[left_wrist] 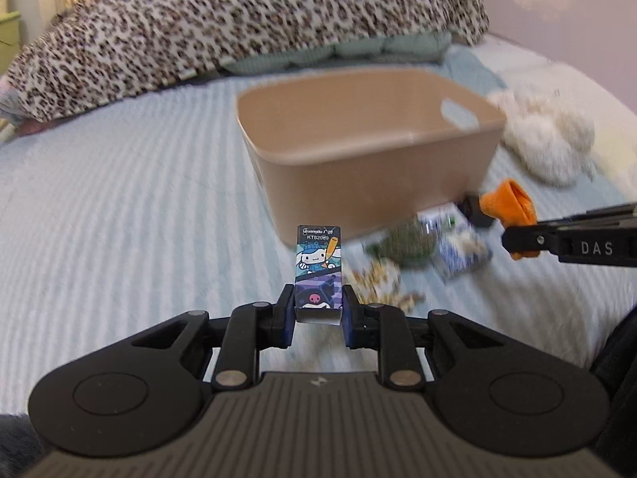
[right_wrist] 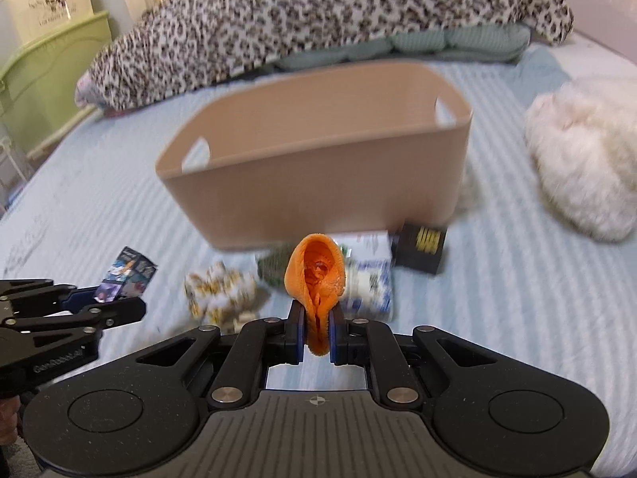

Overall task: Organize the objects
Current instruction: 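Carry both items over the beige basket and open both tools to drop them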

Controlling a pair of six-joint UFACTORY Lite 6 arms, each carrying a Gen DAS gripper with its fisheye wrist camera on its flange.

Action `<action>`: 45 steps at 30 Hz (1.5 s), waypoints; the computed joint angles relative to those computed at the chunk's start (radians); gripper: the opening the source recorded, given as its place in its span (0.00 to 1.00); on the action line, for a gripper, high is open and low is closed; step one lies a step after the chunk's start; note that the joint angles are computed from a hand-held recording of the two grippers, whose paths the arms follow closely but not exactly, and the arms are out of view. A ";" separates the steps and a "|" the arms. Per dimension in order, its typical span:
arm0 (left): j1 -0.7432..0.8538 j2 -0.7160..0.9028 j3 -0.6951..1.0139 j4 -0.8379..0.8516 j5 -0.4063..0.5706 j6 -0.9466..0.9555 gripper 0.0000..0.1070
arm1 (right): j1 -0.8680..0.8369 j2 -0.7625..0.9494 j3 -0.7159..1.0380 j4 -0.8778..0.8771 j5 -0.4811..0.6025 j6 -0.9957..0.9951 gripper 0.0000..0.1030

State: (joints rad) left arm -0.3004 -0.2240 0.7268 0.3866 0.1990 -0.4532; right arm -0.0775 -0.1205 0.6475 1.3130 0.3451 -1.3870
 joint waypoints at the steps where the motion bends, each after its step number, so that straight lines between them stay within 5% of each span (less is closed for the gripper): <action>1: 0.001 0.005 0.025 0.014 0.005 -0.015 0.23 | -0.001 0.000 0.016 -0.002 0.001 0.004 0.10; 6: -0.003 0.080 0.168 0.234 0.018 -0.215 0.23 | -0.028 0.022 0.125 0.002 0.014 0.000 0.10; 20: -0.054 0.655 0.812 0.292 0.141 -0.277 0.23 | -0.002 0.360 0.511 0.187 -0.034 -0.162 0.10; 27: -0.046 0.944 1.095 0.111 0.241 -0.120 0.23 | 0.049 0.590 0.736 -0.039 -0.104 0.053 0.10; 33: -0.037 1.002 1.157 0.059 0.285 -0.063 0.23 | 0.062 0.708 0.853 -0.339 -0.082 0.350 0.13; 34: -0.032 0.991 1.148 0.039 0.281 -0.047 0.24 | 0.067 0.710 0.848 -0.352 -0.092 0.354 0.15; 35: -0.026 0.972 1.130 0.005 0.271 -0.018 0.25 | 0.070 0.705 0.841 -0.360 -0.097 0.356 0.27; 37: -0.024 0.930 1.096 -0.023 0.271 -0.002 0.38 | 0.069 0.676 0.808 -0.319 -0.107 0.308 0.38; 39: -0.030 0.881 1.055 0.011 0.269 -0.052 0.65 | 0.060 0.641 0.777 -0.278 -0.094 0.258 0.49; 45: -0.062 0.711 0.909 0.182 0.266 -0.228 0.76 | 0.027 0.490 0.662 -0.230 -0.068 0.194 0.66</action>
